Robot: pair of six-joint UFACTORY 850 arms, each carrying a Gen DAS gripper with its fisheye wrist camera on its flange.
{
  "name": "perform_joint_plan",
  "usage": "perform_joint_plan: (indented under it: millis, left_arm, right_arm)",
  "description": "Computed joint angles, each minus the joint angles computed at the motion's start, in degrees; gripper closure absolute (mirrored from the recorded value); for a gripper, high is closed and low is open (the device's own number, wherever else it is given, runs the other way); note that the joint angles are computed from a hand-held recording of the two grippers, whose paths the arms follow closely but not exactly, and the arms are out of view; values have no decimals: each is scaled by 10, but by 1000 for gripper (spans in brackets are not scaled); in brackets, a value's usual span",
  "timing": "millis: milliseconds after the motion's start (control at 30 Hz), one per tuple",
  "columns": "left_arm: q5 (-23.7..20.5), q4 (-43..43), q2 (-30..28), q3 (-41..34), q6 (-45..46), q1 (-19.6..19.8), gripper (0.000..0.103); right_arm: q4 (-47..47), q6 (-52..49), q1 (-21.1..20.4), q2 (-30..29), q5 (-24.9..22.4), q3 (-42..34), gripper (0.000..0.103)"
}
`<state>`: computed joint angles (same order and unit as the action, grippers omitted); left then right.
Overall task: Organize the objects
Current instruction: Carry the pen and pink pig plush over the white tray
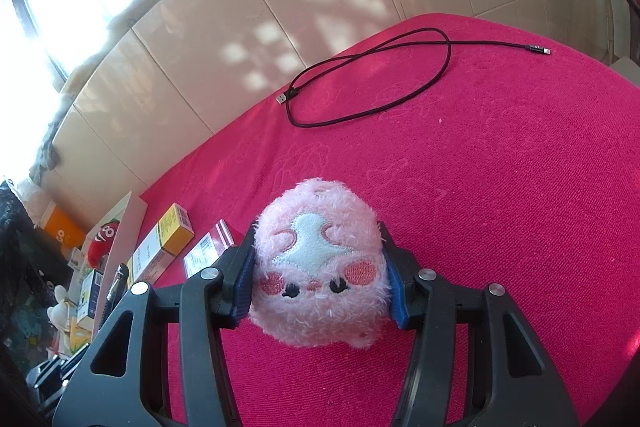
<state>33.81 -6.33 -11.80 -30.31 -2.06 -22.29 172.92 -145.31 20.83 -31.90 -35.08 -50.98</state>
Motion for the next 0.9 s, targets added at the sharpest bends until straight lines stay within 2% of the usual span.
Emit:
perform_joint_plan:
  millis: [133, 367, 600, 900]
  left_arm:
    - [21, 5, 24, 16, -11, 11, 97]
    - [52, 1, 55, 42, -19, 26, 96]
    - [81, -2, 90, 69, -29, 55, 96]
    - [111, -7, 121, 98, -47, 121, 96]
  right_arm:
    - [9, -23, 10, 42, -31, 26, 50]
    - [-26, -23, 48, 87, -38, 40, 50]
    - [-51, -36, 92, 96, -22, 22, 50]
    - [-98, -49, 148, 71, 32, -37, 50]
